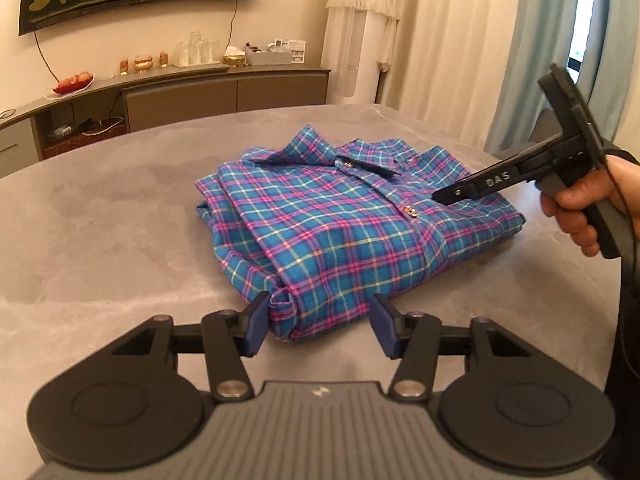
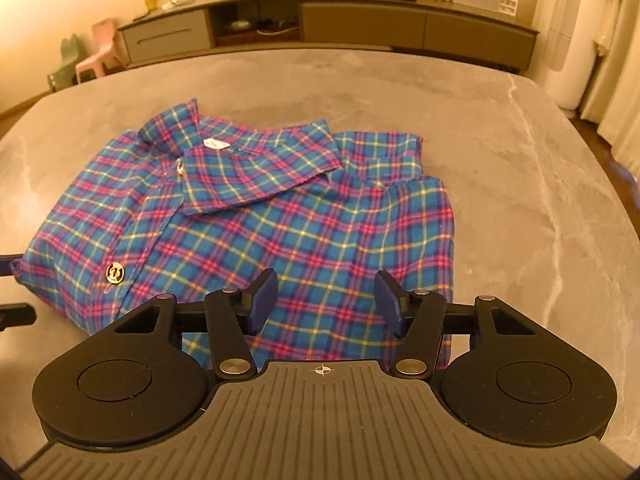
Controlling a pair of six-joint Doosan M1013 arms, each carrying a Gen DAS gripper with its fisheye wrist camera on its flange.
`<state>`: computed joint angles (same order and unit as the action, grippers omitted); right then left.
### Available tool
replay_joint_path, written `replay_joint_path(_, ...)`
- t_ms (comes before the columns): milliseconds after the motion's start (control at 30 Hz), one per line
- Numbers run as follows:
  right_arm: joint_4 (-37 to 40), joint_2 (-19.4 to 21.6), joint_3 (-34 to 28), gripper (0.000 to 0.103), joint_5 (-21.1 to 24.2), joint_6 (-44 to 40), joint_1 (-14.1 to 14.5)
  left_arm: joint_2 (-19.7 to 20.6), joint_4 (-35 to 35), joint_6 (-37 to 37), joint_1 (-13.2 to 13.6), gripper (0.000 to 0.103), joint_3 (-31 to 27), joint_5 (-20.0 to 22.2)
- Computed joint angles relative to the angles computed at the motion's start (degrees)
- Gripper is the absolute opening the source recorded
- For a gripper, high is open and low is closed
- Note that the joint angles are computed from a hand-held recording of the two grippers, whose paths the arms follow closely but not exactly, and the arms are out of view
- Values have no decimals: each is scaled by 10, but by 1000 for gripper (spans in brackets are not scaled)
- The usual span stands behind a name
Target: Fold clothes
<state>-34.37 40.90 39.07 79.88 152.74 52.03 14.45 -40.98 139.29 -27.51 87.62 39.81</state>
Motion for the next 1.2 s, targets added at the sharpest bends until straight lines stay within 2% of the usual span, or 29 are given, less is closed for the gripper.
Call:
replay_joint_path(33, 0, 0, 1, 53, 0, 0, 0, 0, -2, -2, 0, 42, 0, -4)
replay_joint_path(100, 2, 0, 2, 53, 0, 0, 0, -3, -14, 5, 0, 38, 5, -21)
replay_joint_path(233, 10, 0, -4, 53, 5, -6, -1, -7, -6, 20, -6, 40, 10, -36)
replay_joint_path(300, 17, -4, 2, 53, -4, -2, -3, -1, -11, 24, -6, 38, 5, -27)
replay_joint_path(333, 21, -6, 6, 52, -9, 1, -3, 4, -15, 24, -5, 20, 1, -20)
replay_joint_path(367, 27, -10, 13, 52, -18, 8, -5, 8, -20, 25, -4, 8, -4, -12)
replay_joint_path(400, 32, -15, 22, 52, -30, 16, -6, 17, -39, 14, 4, 9, -13, 10)
replay_joint_path(500, 41, -45, 73, 50, -90, 59, -11, 50, -125, -55, 44, 7, -52, 113)
replay_joint_path(600, -4, -77, 124, 54, -122, 135, -8, 72, -188, -106, 81, 7, -75, 206)
replay_joint_path(667, -21, -85, 138, 54, -120, 163, -7, 81, -194, -140, 92, 7, -82, 236)
replay_joint_path(767, -14, -78, 129, 54, -98, 152, -11, 84, -177, -146, 91, 10, -88, 248)
replay_joint_path(800, -11, -76, 128, 53, -100, 148, -13, 83, -171, -140, 90, 17, -91, 251)
replay_joint_path(833, -12, -76, 127, 53, -103, 147, -14, 82, -170, -129, 91, 38, -96, 258)
replay_joint_path(867, -20, -76, 127, 53, -106, 150, -14, 81, -170, -116, 93, 52, -101, 267)
replay_joint_path(900, -31, -77, 127, 54, -108, 159, -13, 77, -173, -100, 96, 71, -102, 265)
replay_joint_path(933, -43, -78, 129, 54, -109, 167, -13, 70, -180, -81, 100, 76, -98, 255)
replay_joint_path(1000, -60, -77, 125, 54, -103, 177, -13, 67, -192, -70, 108, 76, -99, 240)
replay_joint_path(1067, -75, -63, 100, 54, -74, 167, -12, 80, -198, -111, 115, 76, -116, 237)
replay_joint_path(1167, -93, -35, 47, 54, -71, 112, -5, 114, -184, -185, 116, 61, -159, 242)
replay_joint_path(1200, -92, -26, 31, 54, -84, 90, -3, 129, -180, -206, 114, 55, -177, 248)
